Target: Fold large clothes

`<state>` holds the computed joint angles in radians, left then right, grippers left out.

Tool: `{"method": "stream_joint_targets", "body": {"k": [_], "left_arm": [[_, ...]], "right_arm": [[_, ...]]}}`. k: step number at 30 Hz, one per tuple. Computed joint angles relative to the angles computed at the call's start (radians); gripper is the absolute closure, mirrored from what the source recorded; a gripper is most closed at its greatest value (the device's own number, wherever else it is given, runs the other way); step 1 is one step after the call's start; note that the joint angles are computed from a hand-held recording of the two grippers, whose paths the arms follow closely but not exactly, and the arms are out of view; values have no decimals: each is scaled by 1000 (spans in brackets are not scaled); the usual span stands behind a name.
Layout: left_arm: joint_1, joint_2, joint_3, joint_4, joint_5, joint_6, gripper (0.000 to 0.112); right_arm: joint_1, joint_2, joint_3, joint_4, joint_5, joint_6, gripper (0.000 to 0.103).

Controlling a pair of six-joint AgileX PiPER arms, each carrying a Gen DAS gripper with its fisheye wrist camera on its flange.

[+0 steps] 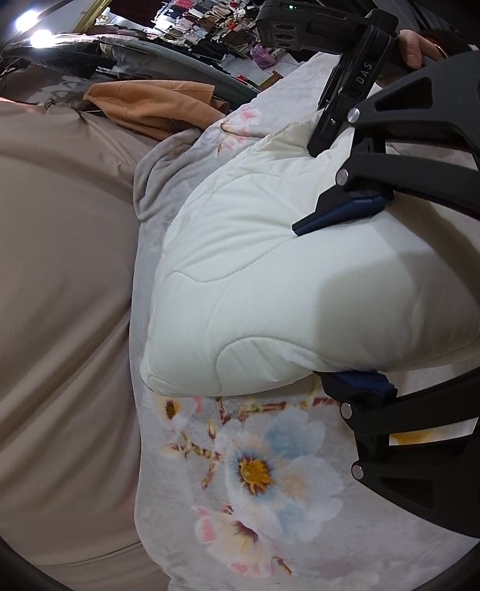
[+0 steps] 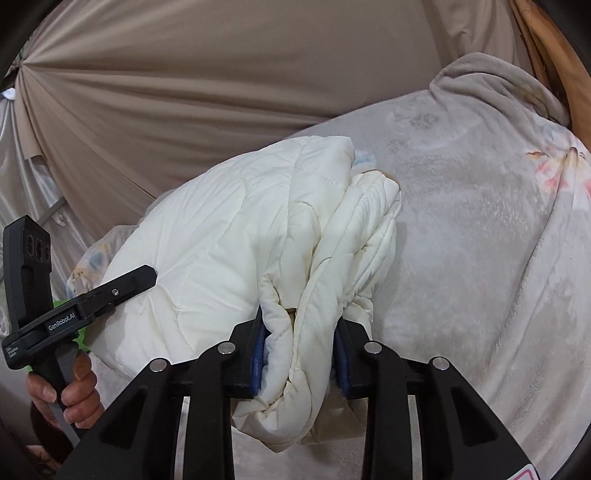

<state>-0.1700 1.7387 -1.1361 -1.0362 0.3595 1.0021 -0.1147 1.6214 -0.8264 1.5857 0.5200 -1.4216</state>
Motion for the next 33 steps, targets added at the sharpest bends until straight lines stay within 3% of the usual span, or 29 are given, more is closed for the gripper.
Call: {"method": "stream_joint_targets", "body": {"k": [4, 10, 12, 14, 16, 19, 27, 33], "left_arm": [[-12, 93, -37, 127, -5, -136, 40], [43, 160, -43, 1, 40, -33, 17], [58, 181, -57, -27, 73, -17, 16], [68, 182, -61, -44, 100, -5, 20], [58, 151, -44, -35, 88, 0, 33], [51, 86, -19, -41, 79, 28, 48], [58, -122, 7, -150, 118, 181, 58], [124, -342, 31, -389, 191, 447, 58]], "right_arm": [[3, 77, -24, -65, -15, 85, 66], [-8, 124, -11, -4, 9, 18, 39], [-2, 134, -11, 15, 11, 5, 37], [17, 123, 2, 40, -7, -11, 42], [32, 94, 13, 35, -18, -23, 63], [55, 33, 25, 15, -51, -3, 73], [63, -188, 73, 35, -54, 9, 77], [177, -438, 68, 101, -199, -51, 77]]}}
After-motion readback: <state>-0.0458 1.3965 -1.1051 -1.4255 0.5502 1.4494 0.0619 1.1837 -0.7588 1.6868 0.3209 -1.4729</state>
